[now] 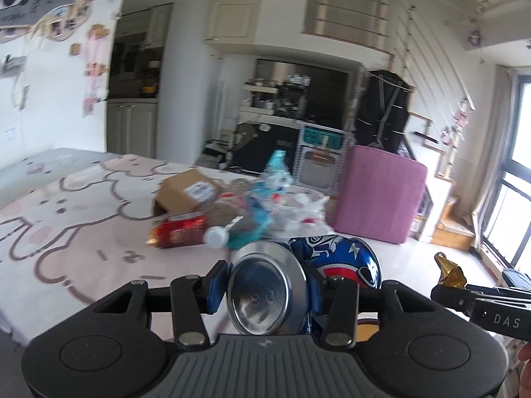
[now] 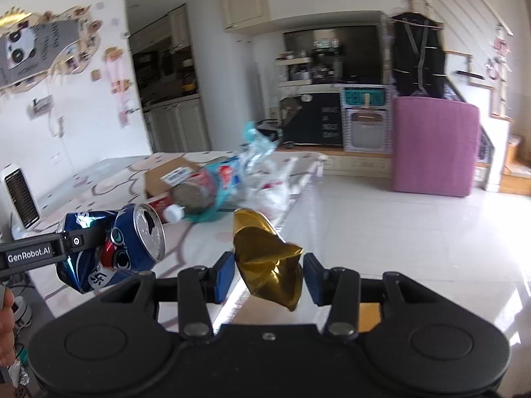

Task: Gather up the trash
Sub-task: 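Carry the can and foil wrapper with both tools over the wastebasket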

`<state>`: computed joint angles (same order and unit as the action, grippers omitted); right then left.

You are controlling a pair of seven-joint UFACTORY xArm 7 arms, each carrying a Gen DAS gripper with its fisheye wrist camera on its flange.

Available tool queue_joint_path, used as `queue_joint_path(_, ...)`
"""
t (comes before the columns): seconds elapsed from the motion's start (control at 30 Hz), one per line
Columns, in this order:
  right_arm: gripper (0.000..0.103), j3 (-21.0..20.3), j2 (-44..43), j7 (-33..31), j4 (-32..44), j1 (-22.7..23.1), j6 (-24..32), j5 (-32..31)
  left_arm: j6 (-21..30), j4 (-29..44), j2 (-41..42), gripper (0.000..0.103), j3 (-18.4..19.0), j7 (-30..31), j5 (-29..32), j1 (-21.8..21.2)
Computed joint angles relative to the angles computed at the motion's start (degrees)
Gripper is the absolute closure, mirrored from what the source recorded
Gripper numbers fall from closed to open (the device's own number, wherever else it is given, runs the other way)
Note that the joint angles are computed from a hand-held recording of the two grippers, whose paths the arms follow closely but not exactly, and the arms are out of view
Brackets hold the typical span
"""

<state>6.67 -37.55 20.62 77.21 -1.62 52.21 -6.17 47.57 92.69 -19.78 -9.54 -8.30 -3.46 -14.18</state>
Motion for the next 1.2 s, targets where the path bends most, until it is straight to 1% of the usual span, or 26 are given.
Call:
queue_joint_path(0.13,0.057,-1.72,-3.19,0.18,-1.8,-1.67,1.43,-0.79,-0.06,1.83,1.97,0.054,-1.83,0.37,-0.38,-1.84)
queue_joint_path(0.33,0.057,-3.93,-6.31,-0.12,-4.26,-4.81,3.24,-2.05,-0.65,4.05,5.42,0.054,-4.26,1.35,1.14,-4.61)
queue_joint_path(0.5,0.057,-5.35,-8.05,-0.2,-6.56,-7.32,4.62,-2.97,1.14,7.5,9.99,0.054,-5.37,2.02,1.82,-7.19)
queue_joint_path(0.63,0.057,-7.1,-8.25,-0.58,-8.28,-8.64,4.63,-2.98,2.71,11.32,14.95,0.054,-6.33,2.34,4.02,-9.54)
queue_joint_path(0.7,0.057,-8.0,-7.99,-0.94,-9.21,-9.15,4.44,-2.92,4.13,14.26,18.06,0.054,-6.58,2.2,5.35,-11.02)
queue_joint_path(0.9,0.057,-10.14,-5.72,-1.06,-10.93,-10.82,3.75,-2.44,8.62,23.77,27.52,0.054,-5.46,2.05,8.56,-15.95)
queue_joint_path(1.03,0.057,-12.03,-3.01,-2.27,-11.02,-10.96,3.21,-1.3,13.66,32.76,35.24,0.054,-3.77,2.71,9.56,-19.61)
queue_joint_path(1.1,0.057,-12.71,-1.82,-2.84,-10.99,-11.25,3.21,-0.85,16.79,38.71,39.94,0.054,-2.58,3.39,10.07,-21.65)
queue_joint_path(1.2,0.057,-13.61,0.67,-3.61,-10.66,-11.72,2.96,-0.22,21.86,47.66,46.95,0.054,-0.76,4.93,9.0,-23.72)
